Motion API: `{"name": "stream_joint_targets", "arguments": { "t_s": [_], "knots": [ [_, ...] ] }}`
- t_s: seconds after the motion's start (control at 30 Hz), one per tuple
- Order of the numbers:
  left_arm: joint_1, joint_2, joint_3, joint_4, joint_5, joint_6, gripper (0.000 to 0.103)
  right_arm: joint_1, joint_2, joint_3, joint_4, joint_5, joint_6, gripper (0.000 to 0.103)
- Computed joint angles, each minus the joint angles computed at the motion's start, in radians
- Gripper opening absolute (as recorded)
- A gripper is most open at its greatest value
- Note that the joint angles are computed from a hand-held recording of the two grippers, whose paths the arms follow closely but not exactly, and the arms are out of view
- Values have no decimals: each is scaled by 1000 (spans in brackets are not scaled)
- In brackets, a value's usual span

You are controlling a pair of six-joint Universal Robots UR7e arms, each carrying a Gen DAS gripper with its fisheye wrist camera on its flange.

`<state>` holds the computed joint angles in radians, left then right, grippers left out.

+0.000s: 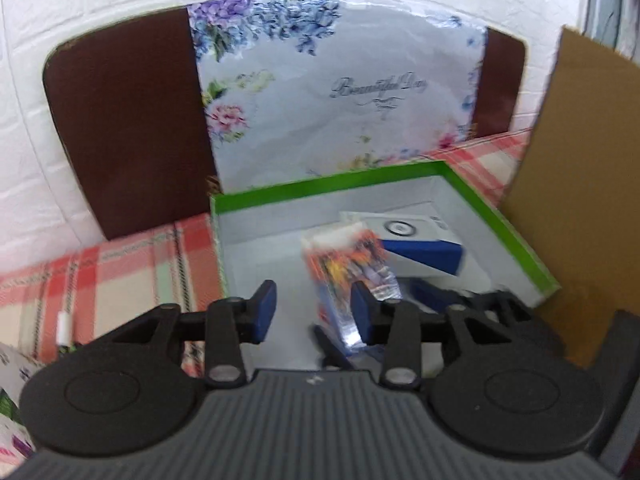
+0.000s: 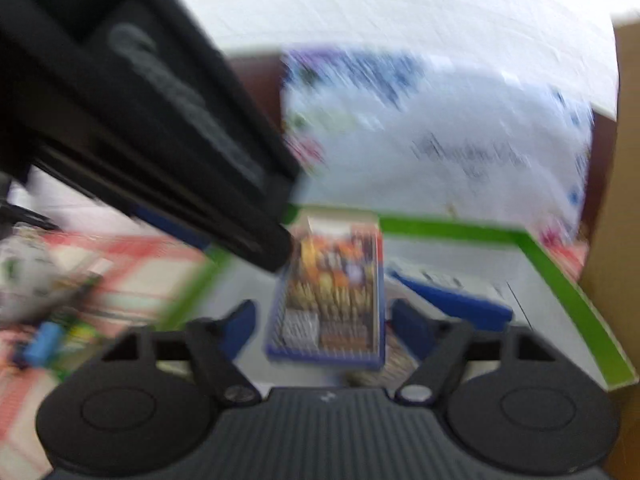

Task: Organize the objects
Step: 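Lower the card deck into the green box and open the left gripper, then reach to the floral cloth pouch and grasp it with the left gripper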

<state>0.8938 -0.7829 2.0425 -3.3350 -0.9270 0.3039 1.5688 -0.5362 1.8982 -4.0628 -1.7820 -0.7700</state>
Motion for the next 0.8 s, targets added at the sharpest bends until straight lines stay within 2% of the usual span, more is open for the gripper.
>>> {"name": "stream_joint_targets", "arguments": {
  "t_s": [0.1, 0.2, 0.33, 0.47, 0.63, 0.8],
  "knots": [
    [15, 7, -14, 16, 31, -17, 46, -34, -24, 33, -4, 54, 55, 81],
    [24, -10, -5, 41, 71, -56, 47, -46, -25, 76, -69, 81, 43, 81],
    [41, -94, 57, 42, 78, -101, 50, -48, -46, 142, -110, 120, 65, 81],
    [57, -202, 158, -34, 111, -97, 51, -20, -54, 206, -147, 144, 78, 81],
    [104, -335, 285, -94, 186, -112, 53, 27, -46, 225, -88, 171, 75, 81],
    [199, -417, 324, -30, 248, -189, 53, 84, -15, 200, 63, 180, 55, 81]
  ]
}}
